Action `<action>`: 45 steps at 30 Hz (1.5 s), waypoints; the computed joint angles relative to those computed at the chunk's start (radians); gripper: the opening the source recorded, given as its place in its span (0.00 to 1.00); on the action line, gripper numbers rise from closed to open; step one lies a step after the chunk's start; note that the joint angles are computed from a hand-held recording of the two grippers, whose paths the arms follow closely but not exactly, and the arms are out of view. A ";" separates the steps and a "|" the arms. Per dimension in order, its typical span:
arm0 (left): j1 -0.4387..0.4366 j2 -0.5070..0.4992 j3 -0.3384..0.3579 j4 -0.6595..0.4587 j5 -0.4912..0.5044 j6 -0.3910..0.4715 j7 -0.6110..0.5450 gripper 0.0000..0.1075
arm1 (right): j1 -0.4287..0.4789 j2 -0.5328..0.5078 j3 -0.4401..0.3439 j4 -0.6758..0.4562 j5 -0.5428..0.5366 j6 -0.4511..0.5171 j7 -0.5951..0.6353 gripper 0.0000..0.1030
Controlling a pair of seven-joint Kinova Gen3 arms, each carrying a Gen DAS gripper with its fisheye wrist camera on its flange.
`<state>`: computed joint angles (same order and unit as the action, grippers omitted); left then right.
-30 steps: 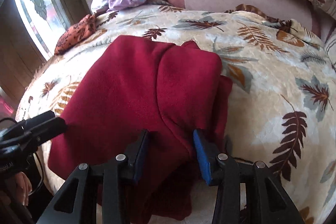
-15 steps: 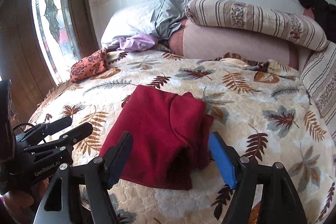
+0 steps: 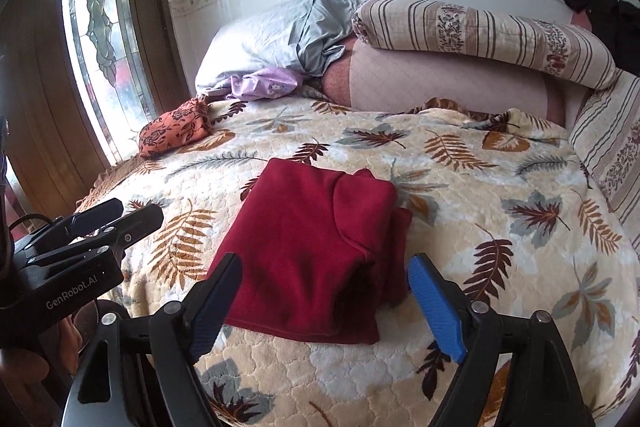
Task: Fold small clothes
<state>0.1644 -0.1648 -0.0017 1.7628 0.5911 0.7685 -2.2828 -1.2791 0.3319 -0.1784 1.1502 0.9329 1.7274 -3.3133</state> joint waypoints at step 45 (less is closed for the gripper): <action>0.023 0.069 0.065 0.017 -0.104 -0.083 0.087 0.60 | 0.085 -0.019 -0.013 0.085 -0.091 -0.077 -0.054 0.88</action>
<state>0.1873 -0.0961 0.0638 1.7794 0.4867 0.6856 -2.1959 -1.1945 0.3128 -0.1914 1.2352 0.8421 1.6508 -3.3674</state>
